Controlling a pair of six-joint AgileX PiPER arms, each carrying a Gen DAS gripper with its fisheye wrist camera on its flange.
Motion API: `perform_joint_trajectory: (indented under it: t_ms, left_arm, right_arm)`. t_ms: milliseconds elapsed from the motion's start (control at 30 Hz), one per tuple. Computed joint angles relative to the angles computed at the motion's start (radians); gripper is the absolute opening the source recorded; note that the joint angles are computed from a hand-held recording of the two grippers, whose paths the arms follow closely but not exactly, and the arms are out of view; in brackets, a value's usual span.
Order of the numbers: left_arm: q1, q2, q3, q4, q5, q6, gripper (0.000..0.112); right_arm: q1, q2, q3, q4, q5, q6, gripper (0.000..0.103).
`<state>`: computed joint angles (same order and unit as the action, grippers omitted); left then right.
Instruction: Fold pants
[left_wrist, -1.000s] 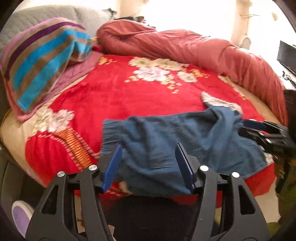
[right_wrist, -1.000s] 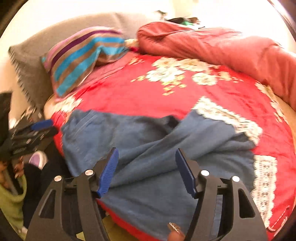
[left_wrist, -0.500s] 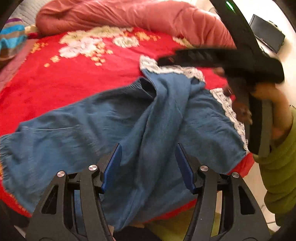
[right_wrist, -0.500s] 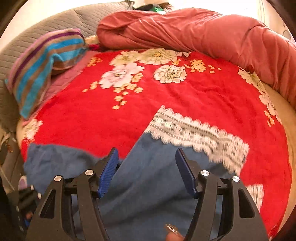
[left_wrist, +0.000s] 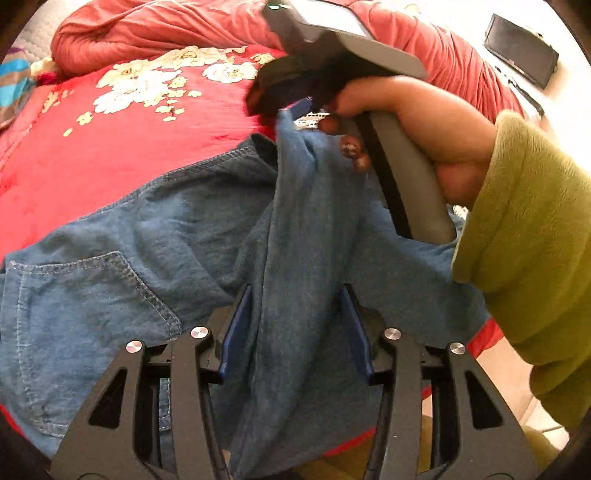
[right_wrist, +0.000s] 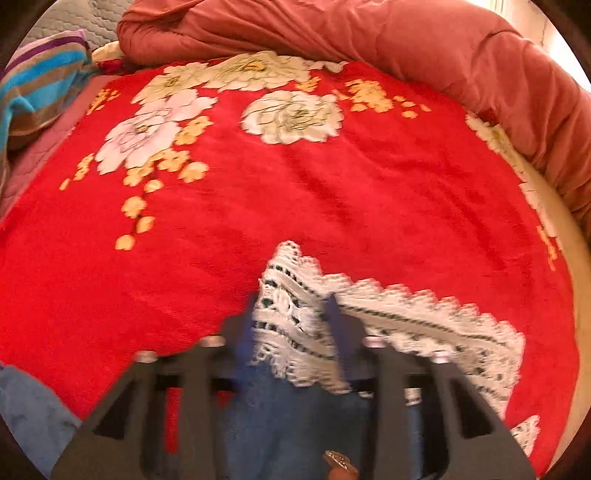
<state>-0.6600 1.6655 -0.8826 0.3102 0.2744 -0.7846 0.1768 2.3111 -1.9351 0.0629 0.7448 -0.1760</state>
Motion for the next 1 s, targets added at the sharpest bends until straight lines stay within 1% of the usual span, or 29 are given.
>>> perform_joint_trajectory:
  t_ms: [33,67,100,133,167,200,233,267,333,367,433,467,500,567,633,767,833,900,1000]
  left_arm:
    - [0.004,-0.001,0.003,-0.012,-0.007,0.011,0.039]
    - [0.004,-0.003,0.006,-0.007,-0.009,0.004,0.039]
    - [0.015,0.002,0.004,-0.008,-0.016,0.016,0.040]
    - [0.010,-0.002,0.007,0.017,-0.016,-0.010,0.041]
    - [0.005,-0.006,0.011,0.042,-0.018,-0.037,0.043]
    - [0.000,-0.013,0.016,0.079,-0.018,-0.078,0.047]
    - [-0.004,-0.018,0.021,0.110,-0.018,-0.111,0.049]
    - [-0.006,-0.022,0.023,0.138,-0.018,-0.139,0.051]
    - [-0.016,-0.037,0.036,0.221,-0.018,-0.227,0.053]
    - [-0.023,-0.042,0.041,0.265,-0.015,-0.274,0.053]
    - [-0.031,-0.050,0.045,0.333,-0.007,-0.341,0.053]
    - [-0.040,-0.056,0.049,0.377,-0.001,-0.382,0.045]
    - [-0.047,-0.062,0.052,0.405,0.004,-0.406,0.020]
    - [-0.061,-0.081,0.060,0.432,0.009,-0.420,0.001]
    - [-0.088,-0.107,0.066,0.437,0.031,-0.389,0.000]
    - [-0.139,-0.147,0.085,0.484,0.079,-0.407,0.000]
    - [-0.158,-0.161,0.093,0.468,0.098,-0.372,0.000]
    - [-0.182,-0.169,0.099,0.458,0.118,-0.358,0.000]
    - [-0.198,-0.151,0.094,0.445,0.137,-0.339,0.000]
  right_arm:
    - [-0.014,-0.014,0.018,0.031,-0.011,-0.025,0.010]
    - [-0.039,-0.045,0.061,0.085,-0.036,-0.073,0.010]
    - [-0.049,-0.067,0.090,0.106,-0.054,-0.092,0.009]
    - [-0.066,-0.097,0.128,0.140,-0.072,-0.123,0.009]
    - [-0.100,-0.142,0.184,0.214,-0.087,-0.189,0.009]
    - [-0.119,-0.173,0.217,0.251,-0.089,-0.220,0.009]
    - [-0.143,-0.209,0.257,0.294,-0.090,-0.259,0.009]
    - [-0.186,-0.261,0.313,0.372,-0.086,-0.334,0.009]
    - [-0.237,-0.324,0.376,0.453,-0.074,-0.415,0.009]
    - [-0.281,-0.371,0.422,0.514,-0.057,-0.481,0.009]
    - [-0.347,-0.435,0.480,0.595,-0.021,-0.560,0.009]
    - [-0.372,-0.459,0.503,0.623,-0.006,-0.587,0.009]
    - [-0.404,-0.485,0.527,0.654,0.016,-0.618,0.009]
    - [-0.473,-0.532,0.576,0.707,0.067,-0.677,0.009]
    - [-0.541,-0.579,0.631,0.739,0.113,-0.727,0.009]
    - [-0.672,-0.654,0.743,0.774,0.196,-0.801,0.009]
    - [-0.736,-0.682,0.809,0.781,0.215,-0.832,0.009]
    - [-0.803,-0.690,0.878,0.766,0.236,-0.846,0.009]
    - [-0.860,-0.670,0.929,0.754,0.268,-0.877,0.010]
